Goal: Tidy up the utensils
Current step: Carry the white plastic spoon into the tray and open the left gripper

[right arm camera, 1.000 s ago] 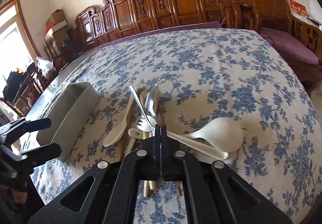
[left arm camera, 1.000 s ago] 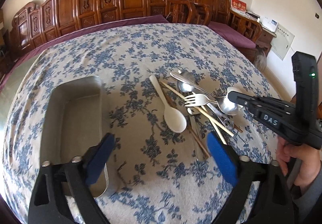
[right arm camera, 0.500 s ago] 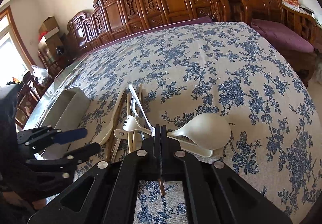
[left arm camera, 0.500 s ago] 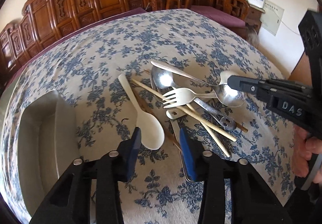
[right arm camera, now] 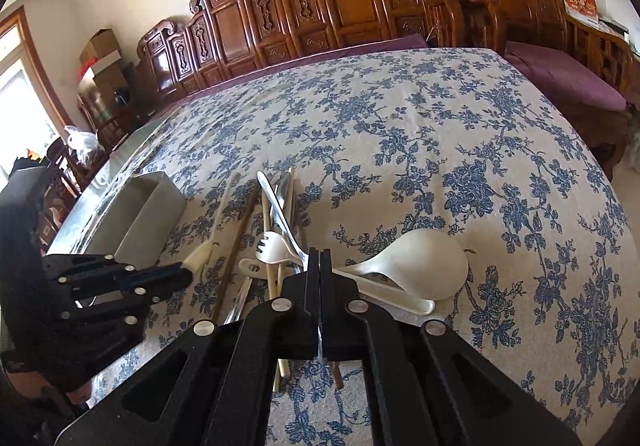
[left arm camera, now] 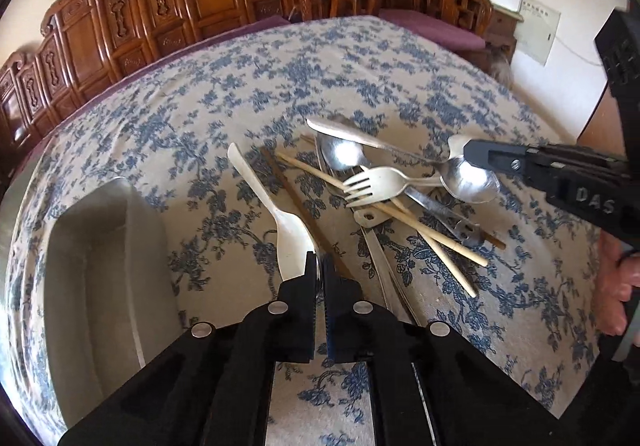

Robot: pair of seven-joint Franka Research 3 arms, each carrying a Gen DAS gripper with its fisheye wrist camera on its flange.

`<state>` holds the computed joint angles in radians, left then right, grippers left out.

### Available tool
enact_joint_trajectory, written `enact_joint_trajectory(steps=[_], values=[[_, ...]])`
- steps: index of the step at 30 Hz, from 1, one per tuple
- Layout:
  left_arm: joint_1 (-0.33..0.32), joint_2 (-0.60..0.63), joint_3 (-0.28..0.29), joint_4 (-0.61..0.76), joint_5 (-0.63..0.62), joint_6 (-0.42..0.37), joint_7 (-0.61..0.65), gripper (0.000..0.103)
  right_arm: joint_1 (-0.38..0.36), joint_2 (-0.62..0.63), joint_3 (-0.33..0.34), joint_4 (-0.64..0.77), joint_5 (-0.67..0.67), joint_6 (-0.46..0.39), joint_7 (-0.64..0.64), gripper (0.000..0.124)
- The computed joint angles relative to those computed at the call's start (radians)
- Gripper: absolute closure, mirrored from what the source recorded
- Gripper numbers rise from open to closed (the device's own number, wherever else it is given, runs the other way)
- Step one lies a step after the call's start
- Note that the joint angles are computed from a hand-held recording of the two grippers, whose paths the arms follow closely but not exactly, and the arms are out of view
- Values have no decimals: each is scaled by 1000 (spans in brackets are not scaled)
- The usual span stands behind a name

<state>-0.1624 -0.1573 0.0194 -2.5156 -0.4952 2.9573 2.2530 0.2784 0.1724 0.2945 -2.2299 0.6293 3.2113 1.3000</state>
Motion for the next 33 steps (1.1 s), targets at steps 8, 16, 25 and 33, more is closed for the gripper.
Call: enact_joint_trajectory(steps=[8,16,25,33], values=[[-22,-93,74,-36,-69,-41,71,101,77,-11,-69,-4,-73,5,68,123],[-22,-178,139,-46,-71,-86,111,101,193,-30,-169,-19,-206,12,193,123],[20,-232,192,-57,-55,-178,148,101,92,-41,-30,-16,-177,23,165,123],[89,-172,208,-21,-103,-262,190,101,120,-42,-27,-4,-152,15,142,123]])
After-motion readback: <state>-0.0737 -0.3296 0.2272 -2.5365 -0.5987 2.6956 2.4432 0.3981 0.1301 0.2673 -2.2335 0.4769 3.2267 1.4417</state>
